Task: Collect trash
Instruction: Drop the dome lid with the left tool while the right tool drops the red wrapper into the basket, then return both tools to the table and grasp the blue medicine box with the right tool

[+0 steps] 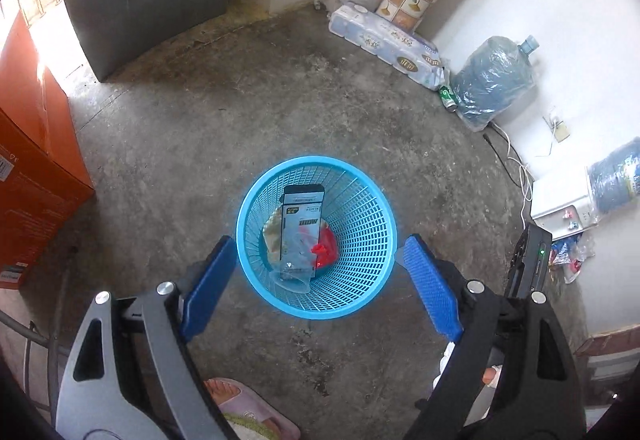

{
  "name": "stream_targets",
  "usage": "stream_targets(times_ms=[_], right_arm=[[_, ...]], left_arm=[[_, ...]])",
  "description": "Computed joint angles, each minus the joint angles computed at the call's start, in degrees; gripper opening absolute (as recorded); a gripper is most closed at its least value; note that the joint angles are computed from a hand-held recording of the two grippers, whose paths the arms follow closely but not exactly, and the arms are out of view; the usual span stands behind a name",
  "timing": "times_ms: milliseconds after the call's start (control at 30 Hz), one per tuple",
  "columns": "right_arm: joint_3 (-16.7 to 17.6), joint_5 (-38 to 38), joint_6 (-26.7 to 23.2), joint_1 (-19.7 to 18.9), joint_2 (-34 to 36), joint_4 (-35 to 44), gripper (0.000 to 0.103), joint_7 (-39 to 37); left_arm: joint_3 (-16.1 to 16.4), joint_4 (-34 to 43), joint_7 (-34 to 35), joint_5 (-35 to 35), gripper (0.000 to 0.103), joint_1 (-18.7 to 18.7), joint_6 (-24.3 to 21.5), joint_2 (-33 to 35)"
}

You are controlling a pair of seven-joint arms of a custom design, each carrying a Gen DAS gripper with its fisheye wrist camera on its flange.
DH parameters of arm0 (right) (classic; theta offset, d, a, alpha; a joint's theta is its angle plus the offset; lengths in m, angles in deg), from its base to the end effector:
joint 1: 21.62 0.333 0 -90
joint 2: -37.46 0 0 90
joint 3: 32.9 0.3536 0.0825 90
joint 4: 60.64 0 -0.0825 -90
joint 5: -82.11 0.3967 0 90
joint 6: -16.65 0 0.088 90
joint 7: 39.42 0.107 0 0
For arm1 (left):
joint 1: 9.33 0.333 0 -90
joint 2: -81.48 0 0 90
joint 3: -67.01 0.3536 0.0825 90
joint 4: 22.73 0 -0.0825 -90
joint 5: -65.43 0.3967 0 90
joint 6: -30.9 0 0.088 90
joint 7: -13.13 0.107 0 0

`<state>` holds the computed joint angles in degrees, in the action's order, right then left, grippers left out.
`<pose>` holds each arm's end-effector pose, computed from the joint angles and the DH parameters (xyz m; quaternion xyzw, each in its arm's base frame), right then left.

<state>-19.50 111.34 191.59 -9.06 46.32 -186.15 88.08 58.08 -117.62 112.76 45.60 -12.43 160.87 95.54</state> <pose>0.5639 0.2267 0.4212 -0.3900 0.8493 0.0444 0.3530 0.6737 -0.1412 0.5404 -0.6166 0.7479 -0.2460 0.0033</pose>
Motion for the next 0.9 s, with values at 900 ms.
stream_targets(times_ms=[900], right_arm=[[1.5,-40.4,-25.1,25.5,4.8,35.5,0.091,0.2]], left_arm=[[17.4,-53.7,13.1,-2.6,0.083,20.8,10.6,-67.8]])
